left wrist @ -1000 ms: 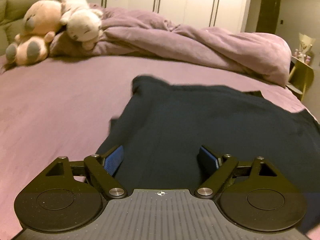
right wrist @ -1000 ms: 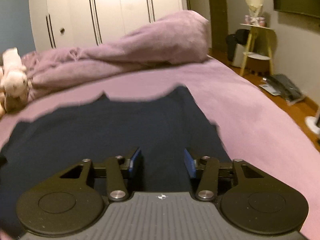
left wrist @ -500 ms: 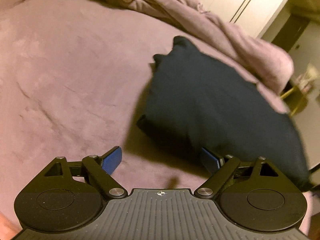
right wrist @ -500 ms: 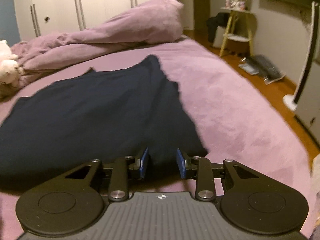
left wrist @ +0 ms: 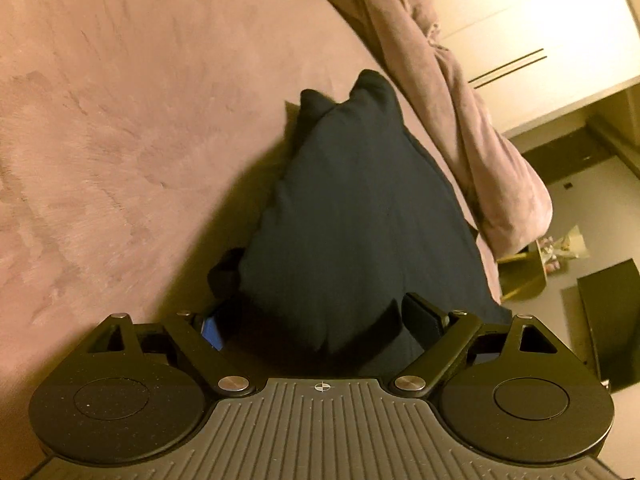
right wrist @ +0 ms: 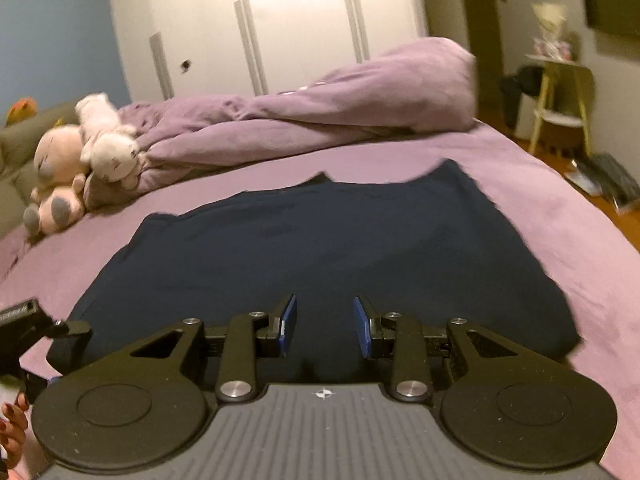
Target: Fold large clothes
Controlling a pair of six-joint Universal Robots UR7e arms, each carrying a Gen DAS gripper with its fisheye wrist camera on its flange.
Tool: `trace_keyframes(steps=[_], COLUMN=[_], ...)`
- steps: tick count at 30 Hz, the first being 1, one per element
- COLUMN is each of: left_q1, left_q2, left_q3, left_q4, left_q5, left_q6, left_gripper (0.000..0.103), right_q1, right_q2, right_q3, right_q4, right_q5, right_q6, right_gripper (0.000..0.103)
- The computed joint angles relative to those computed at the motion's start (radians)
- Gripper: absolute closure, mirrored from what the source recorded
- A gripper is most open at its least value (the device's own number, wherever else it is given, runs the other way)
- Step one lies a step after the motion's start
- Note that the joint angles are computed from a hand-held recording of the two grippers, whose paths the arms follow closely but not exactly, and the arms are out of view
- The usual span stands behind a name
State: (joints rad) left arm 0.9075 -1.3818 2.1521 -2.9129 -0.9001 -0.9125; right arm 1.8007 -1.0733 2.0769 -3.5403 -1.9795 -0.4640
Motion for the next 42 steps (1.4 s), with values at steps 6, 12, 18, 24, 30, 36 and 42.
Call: trace_keyframes(steps=[6, 12, 18, 24, 30, 36, 42], left_q1=[0.048, 0.041, 0.050, 0.061, 0.063, 0.044, 0.001], left_q2=[0.002, 0.001, 0.013, 0.019, 0.015, 0.014, 0.009], left_q3=[0.008, 0.004, 0.004, 0.000, -0.015, -0.040, -0.082], left_q4=[-0.075, -0.107, -0.127, -0.118, -0.093, -0.019, 0.087], left_q5=[-0.074, -0.077, -0.090, -0.095, -0.096, -0.065, -0.002], left_q6=[-0.020, 0.049, 0.050, 0.024, 0.005, 0.016, 0.053], left_gripper=[0.033, 0.043, 0.040, 0.038, 0.044, 0.048, 0.051], right_q1=[0.038, 0.060, 0.079, 0.072, 0.099, 0.086, 0.056], right_q2=[0.110, 0.180, 0.240, 0.281, 0.240, 0.259, 0.190], right_q3=[-0.070, -0.116, -0.144, -0.142, -0.148, -0.137, -0.113], right_q4=[0.010, 0.055, 0.030, -0.030, -0.014, 0.000, 0.065], right_q5=[0.011, -0.038, -0.128, -0.148, -0.178, -0.210, -0.115], right_q6=[-0.080, -0.090, -0.134, -0.217, -0.147, -0.209, -0.151], right_gripper=[0.072, 0.072, 0.078, 0.079, 0.097, 0.103, 0.103])
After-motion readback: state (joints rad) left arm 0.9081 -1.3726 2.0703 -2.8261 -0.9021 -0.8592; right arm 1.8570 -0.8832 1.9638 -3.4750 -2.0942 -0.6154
